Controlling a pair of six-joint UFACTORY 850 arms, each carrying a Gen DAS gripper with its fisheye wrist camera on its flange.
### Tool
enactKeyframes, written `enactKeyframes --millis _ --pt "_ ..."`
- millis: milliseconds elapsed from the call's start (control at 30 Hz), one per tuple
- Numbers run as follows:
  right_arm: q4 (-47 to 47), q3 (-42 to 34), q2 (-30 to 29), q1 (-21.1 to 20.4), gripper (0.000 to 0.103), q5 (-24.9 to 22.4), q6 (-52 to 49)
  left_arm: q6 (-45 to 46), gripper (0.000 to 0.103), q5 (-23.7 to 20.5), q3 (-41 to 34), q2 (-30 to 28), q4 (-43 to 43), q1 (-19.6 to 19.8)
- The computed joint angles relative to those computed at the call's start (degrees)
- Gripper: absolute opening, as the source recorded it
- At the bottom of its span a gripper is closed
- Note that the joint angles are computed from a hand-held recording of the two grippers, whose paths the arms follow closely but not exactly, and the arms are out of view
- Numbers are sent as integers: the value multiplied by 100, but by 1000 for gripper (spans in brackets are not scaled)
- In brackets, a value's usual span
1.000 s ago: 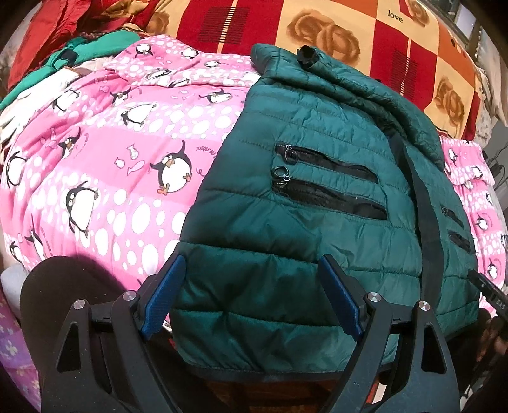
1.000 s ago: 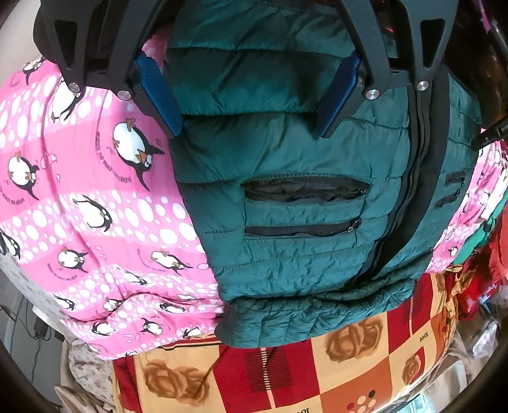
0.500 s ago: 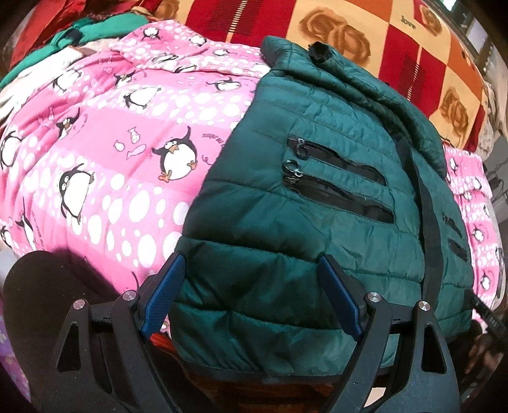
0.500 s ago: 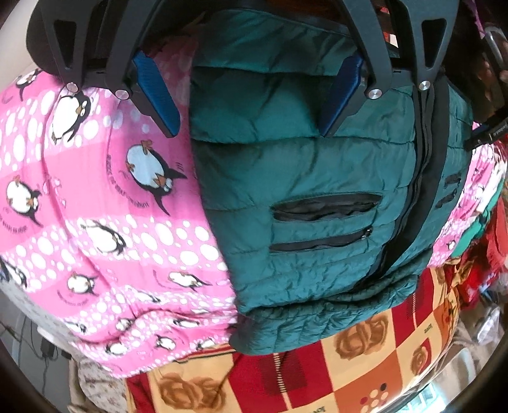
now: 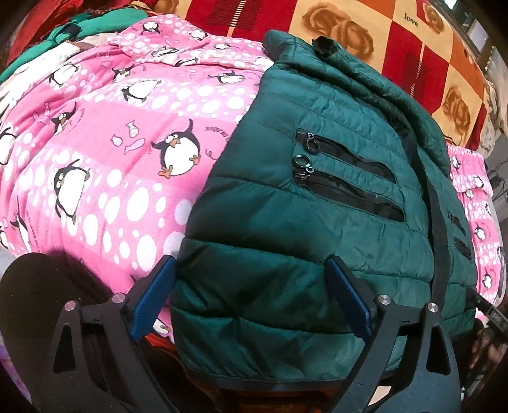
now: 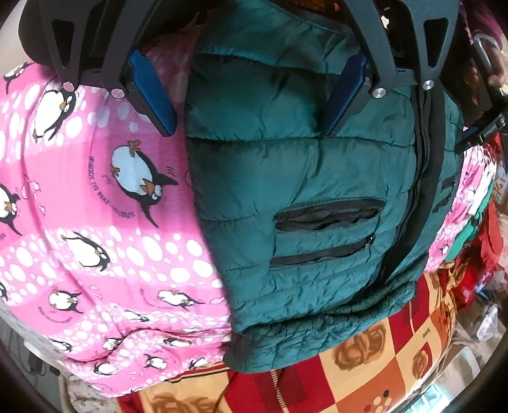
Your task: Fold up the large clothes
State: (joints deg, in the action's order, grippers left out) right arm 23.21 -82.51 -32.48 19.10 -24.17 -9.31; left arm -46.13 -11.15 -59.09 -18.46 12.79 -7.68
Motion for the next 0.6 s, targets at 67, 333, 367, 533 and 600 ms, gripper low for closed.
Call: enactKeyframes --millis 67,333,367,533,600 --pt "46 -81 -51 -10 91 -68 -82 425 95 42 24 7 -442 45" --pt "506 -379 -267 -34 91 -597 -699 2143 96 162 153 23 -2258 177" --pt "498 -393 -278 -29 91 -633 -713 2151 96 161 150 20 -2255 176" --pt "504 -512 -358 -44 91 -791 -693 2269 97 150 172 30 -2334 177" --pt "574 -518 -369 -54 91 -810 -771 2482 97 123 185 38 -2527 183"
